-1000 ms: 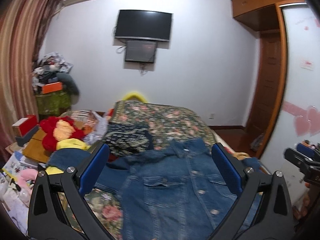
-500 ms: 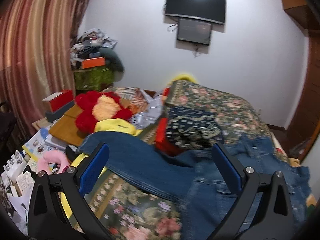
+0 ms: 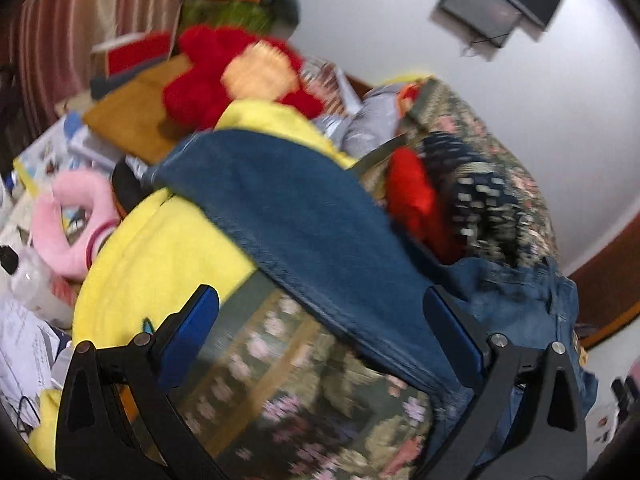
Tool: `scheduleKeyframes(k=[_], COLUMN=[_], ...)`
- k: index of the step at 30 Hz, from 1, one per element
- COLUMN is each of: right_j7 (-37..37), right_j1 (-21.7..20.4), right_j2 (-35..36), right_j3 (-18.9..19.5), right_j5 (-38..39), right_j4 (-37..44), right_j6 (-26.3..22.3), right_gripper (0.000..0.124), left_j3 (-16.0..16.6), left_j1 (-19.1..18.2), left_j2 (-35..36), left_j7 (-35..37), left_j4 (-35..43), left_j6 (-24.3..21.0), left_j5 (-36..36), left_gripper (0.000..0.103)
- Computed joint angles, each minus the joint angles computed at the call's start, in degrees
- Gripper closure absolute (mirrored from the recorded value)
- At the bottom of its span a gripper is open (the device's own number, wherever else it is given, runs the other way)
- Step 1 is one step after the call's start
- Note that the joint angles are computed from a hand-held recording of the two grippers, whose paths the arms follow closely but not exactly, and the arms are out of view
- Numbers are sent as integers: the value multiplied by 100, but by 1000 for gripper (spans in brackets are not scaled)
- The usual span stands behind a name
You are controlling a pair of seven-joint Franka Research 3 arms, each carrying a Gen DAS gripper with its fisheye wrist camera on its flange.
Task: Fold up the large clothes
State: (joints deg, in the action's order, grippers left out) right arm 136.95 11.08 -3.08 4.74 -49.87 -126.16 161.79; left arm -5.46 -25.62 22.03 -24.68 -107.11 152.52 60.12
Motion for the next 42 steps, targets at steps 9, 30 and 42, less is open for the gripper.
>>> scheduleKeyframes(k=[9, 30, 42], right_j7=[-518, -482, -266], right_j1=[186, 133, -299], right_j2=[315, 115, -312], right_j3=[-133, -207, -47], right_j5=[645, 771, 734], right_j4=[268, 229, -86], right_j6=[-300, -257, 144], right_gripper=[21, 21, 21], left_j3=[633, 537, 115], left_j1=[331, 566, -171], left_j2=[363, 677, 106], left_j7=[-687, 1182, 1876], left_j4=[-141, 618, 1901], left_j6=[1683, 144, -1139], left_j5=[-78, -2092, -164], left_gripper=[19, 97, 97])
